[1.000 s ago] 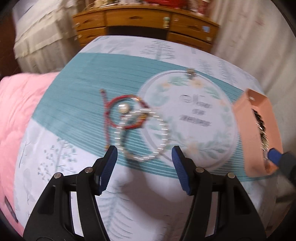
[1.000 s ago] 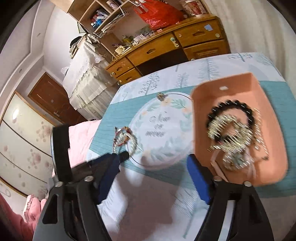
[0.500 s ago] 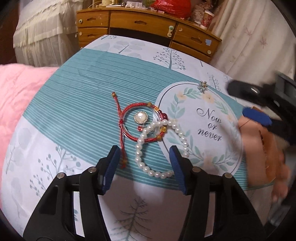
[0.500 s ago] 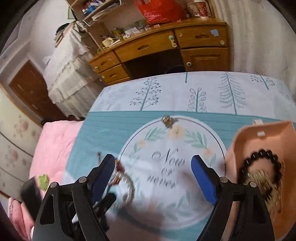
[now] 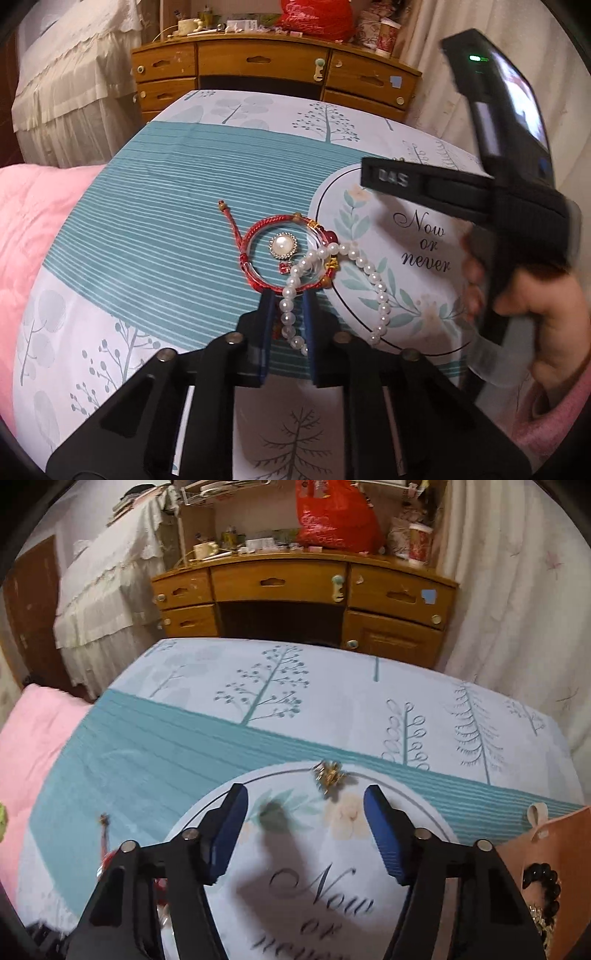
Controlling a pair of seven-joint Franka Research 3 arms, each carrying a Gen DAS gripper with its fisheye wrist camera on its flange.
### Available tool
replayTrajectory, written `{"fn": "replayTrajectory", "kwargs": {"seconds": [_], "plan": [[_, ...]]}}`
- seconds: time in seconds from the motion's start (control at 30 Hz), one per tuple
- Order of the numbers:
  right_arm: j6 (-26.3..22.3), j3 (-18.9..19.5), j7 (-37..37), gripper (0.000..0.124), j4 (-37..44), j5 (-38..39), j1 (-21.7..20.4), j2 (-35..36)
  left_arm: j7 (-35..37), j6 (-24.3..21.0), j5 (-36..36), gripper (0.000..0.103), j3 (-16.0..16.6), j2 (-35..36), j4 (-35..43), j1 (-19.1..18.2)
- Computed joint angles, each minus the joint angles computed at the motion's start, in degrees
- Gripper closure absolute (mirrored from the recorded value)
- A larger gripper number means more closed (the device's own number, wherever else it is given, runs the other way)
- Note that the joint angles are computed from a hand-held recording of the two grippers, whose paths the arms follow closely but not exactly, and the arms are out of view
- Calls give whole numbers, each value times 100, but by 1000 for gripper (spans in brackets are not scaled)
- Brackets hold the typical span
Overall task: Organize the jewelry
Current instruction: 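Grasp the white pearl bracelet with the left gripper while the right gripper grasps the gold flower pin, then lower the pearl bracelet and gold flower pin into the pink box and open both grippers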
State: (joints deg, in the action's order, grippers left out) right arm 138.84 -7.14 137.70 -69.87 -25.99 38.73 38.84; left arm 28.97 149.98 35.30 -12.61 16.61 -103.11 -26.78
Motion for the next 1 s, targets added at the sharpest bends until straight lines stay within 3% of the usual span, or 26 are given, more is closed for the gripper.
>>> {"fn": "replayTrajectory", "kwargs": {"seconds": [0.1,0.3,0.47,0.63,1.0], "plan": [[-195,-145,240,69,426,-82,56,307,2,59,64,97,14,-36,-67,0],[-519,-88,152,100,1120,245,-106,765,-7,414,46,97,28,-155,-289,85],[-305,-90,134,100,1038,359,-151,762,-114,717,-39,97,33,-240,-445,159],[6,-66,99,100,659,421,-170,560,-200,745,132,97,35,-329,-468,113],[1040,213,40,100,-1420,591,-271,-994,-832,621,487,97,26,-390,-212,-104]]}}
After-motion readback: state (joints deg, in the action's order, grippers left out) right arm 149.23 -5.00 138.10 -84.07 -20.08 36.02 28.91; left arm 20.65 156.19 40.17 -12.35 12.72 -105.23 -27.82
